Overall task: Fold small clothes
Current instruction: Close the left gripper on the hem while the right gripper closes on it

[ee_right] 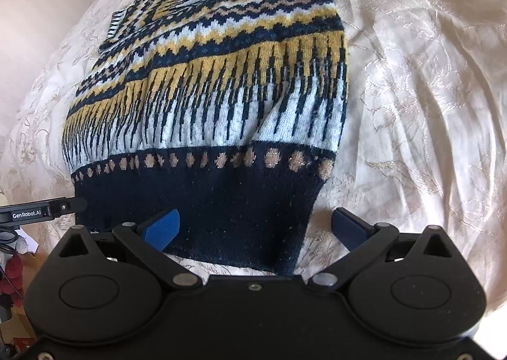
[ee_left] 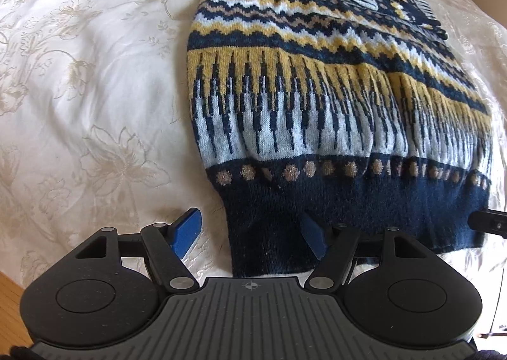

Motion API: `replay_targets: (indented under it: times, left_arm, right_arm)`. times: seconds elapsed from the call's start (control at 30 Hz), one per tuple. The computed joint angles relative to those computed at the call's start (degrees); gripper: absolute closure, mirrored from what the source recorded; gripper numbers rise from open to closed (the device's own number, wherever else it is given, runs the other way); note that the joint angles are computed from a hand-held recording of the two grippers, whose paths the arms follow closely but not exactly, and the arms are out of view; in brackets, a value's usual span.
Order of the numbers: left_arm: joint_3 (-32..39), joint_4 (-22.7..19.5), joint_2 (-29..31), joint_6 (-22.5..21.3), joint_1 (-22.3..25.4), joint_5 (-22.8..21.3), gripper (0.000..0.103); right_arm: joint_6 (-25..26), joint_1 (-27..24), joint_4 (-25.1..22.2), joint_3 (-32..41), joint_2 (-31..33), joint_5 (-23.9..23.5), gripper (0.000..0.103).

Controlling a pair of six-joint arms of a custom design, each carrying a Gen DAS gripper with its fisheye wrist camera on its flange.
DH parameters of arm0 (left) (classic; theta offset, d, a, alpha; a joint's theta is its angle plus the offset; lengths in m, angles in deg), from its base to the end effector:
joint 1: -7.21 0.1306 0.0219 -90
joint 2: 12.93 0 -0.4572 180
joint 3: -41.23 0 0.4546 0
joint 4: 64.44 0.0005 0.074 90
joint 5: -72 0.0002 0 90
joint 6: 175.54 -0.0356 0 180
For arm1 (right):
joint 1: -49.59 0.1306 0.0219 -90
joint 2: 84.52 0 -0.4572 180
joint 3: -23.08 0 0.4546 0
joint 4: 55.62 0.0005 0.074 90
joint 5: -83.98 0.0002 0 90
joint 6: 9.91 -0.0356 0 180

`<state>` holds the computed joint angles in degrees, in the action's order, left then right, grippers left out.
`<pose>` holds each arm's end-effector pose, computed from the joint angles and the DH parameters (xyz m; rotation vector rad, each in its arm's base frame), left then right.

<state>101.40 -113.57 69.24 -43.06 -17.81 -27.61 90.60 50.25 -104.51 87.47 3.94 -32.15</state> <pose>0.3795 -0.1711 0.3099 -0.4595 2.7371 -0.0622 0.4553 0.0204 0.3009 -0.3625 2.7255 0.6000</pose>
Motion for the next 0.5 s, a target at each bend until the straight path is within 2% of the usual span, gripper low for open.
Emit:
replay_targets:
  times: [0.3,0.33,0.37,0.4,0.43,0.47,0.5]
  left_arm:
    - [0.09,2.83,1.98,-1.22,2.11,3.93,0.036]
    - [-0.19,3.68,1.73,-1.52,2.16,4.08,0.045]
    - [-0.57,4.87,1.21,-2.31,2.30,4.40,0.060]
    - [-0.75,5.47,0.93,-2.99,2.60,5.30,0.068]
    - [-0.73,5.49,0.80,-3.36,2.95,6.26,0.081]
    - [-0.76,5.58,0.54,-3.67,3.37,7.21,0.088]
    - [-0.81,5.67,0.09,-3.68,3.75,7.96,0.088]
  right_arm:
    - [-2.80,0.89,0.68,0.76,2.15,-0.38,0.000]
    - [-3.08,0.89,0.29,1.04,2.42,-0.53,0.005]
    - [-3.22,0.87,-0.18,1.29,2.60,-0.72,0.011]
    - [-3.23,0.80,-0.57,1.55,2.74,-0.91,0.030]
    - [-3.40,0.78,-1.21,1.99,3.01,-0.85,0.048]
    - [-3.93,0.69,-1.91,2.47,3.31,-0.76,0.056]
    - [-4.47,0.33,-2.77,2.95,3.67,-1.79,0.076]
